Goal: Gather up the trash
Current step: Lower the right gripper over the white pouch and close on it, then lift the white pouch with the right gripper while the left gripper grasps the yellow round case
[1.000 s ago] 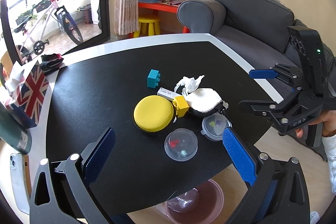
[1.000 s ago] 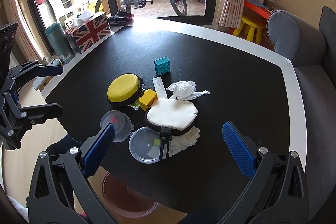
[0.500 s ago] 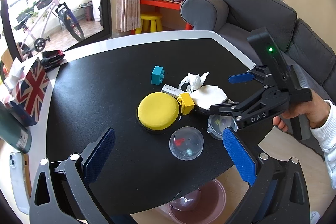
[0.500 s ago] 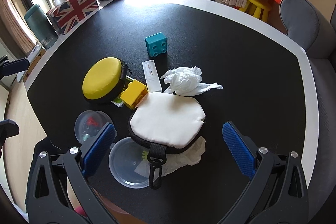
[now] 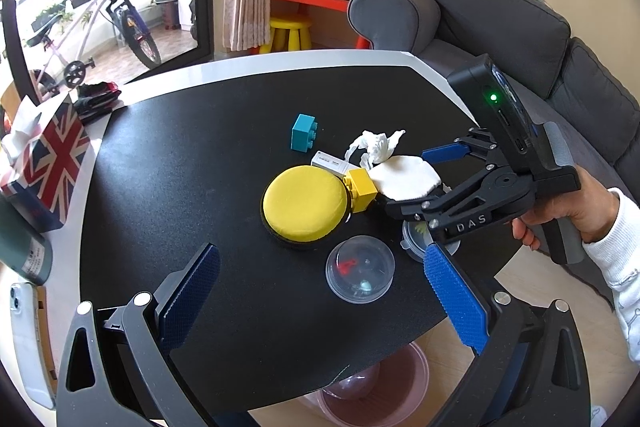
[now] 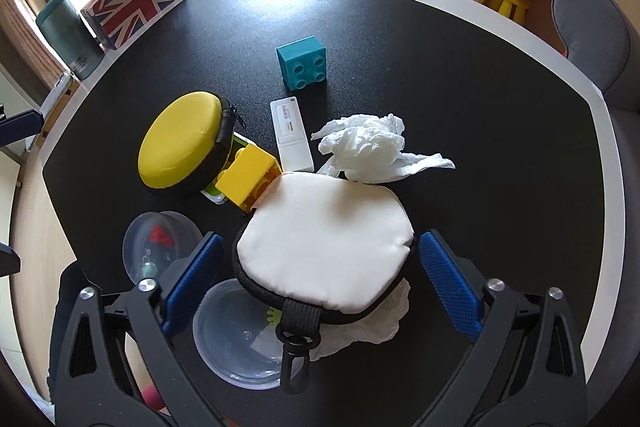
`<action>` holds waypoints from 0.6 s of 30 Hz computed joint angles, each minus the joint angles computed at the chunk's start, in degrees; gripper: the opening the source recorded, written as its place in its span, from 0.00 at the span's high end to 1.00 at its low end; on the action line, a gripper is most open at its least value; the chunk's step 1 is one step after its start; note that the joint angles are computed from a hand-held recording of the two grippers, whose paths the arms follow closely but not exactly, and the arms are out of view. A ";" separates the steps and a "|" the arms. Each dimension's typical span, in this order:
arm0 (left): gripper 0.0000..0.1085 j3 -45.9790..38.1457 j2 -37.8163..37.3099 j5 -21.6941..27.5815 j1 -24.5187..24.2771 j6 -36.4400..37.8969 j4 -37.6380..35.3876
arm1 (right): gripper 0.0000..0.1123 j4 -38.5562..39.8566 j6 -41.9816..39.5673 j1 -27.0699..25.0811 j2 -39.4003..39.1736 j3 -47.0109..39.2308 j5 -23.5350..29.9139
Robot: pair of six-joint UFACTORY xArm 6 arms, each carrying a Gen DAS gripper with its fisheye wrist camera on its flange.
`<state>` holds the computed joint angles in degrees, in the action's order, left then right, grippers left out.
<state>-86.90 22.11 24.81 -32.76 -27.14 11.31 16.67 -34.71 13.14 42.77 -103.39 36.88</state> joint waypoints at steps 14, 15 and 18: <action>0.10 -2.90 1.97 1.12 0.13 0.28 0.46 | 0.25 8.12 -6.76 -0.57 -6.38 8.10 -5.47; 0.10 -3.48 2.36 1.30 0.16 0.51 0.34 | 0.25 8.81 -7.21 -0.64 -6.97 8.72 -5.82; 0.10 -5.90 3.89 2.52 0.20 1.20 0.10 | 0.25 11.17 -8.93 -0.77 -8.75 10.51 -6.69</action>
